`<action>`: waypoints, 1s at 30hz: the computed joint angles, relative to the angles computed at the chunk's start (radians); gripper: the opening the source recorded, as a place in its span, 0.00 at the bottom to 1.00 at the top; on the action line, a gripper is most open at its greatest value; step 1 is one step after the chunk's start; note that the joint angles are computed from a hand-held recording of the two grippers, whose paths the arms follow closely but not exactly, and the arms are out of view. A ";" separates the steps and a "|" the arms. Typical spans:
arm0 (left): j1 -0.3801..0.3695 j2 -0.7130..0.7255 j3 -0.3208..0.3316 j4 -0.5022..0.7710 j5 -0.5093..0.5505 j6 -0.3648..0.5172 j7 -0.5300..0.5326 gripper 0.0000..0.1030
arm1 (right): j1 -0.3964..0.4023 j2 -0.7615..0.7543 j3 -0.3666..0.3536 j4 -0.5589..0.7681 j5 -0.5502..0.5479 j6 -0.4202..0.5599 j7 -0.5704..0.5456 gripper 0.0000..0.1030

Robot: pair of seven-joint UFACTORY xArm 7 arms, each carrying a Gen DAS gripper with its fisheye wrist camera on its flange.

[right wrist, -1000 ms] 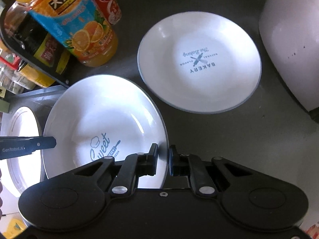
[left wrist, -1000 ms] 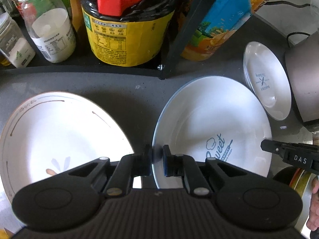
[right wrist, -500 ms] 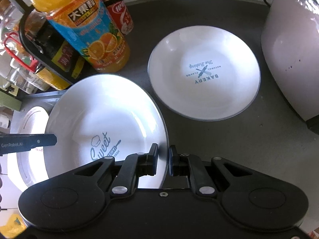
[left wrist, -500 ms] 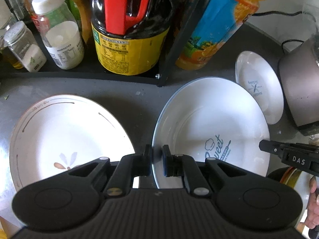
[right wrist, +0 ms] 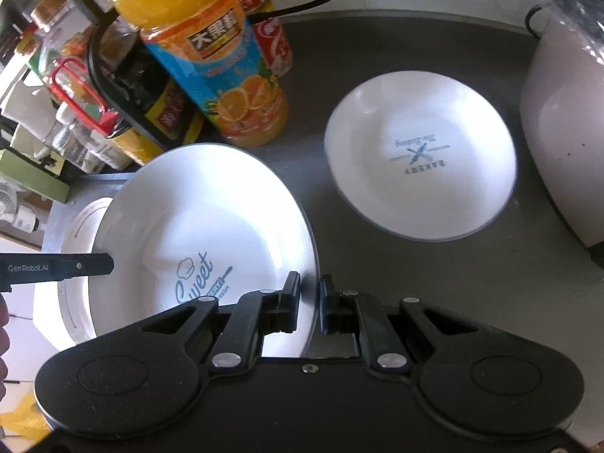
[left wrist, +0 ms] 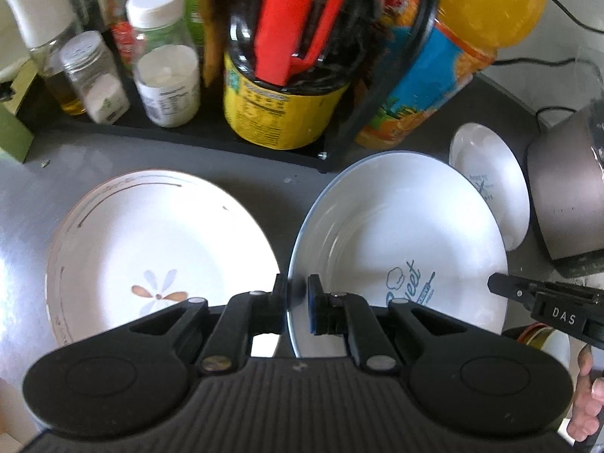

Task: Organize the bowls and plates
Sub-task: 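Lift the 'Sweet' plate with both grippers toward the flower-pattern plate, then lower the 'Sweet' plate onto the flower-pattern plate with both grippers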

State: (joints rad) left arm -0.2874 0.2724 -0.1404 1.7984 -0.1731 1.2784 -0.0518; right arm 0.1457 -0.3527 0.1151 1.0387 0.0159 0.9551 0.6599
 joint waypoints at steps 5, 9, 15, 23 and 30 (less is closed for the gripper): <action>0.007 -0.018 0.009 -0.024 0.011 -0.006 -0.015 0.08 | 0.015 0.031 0.011 0.028 0.004 -0.007 -0.001 0.11; 0.024 -0.030 0.016 -0.039 0.010 -0.005 -0.020 0.08 | 0.029 0.062 0.013 0.054 0.010 -0.014 -0.012 0.11; 0.051 -0.055 0.029 -0.071 0.009 -0.012 -0.025 0.08 | 0.051 0.116 0.020 0.100 0.016 -0.022 -0.020 0.11; 0.093 -0.077 0.047 -0.107 0.012 -0.023 -0.023 0.08 | 0.084 0.205 0.034 0.173 0.015 -0.034 -0.020 0.11; 0.128 -0.079 0.059 -0.124 0.001 -0.026 -0.012 0.09 | 0.112 0.271 0.039 0.228 0.004 -0.036 0.001 0.11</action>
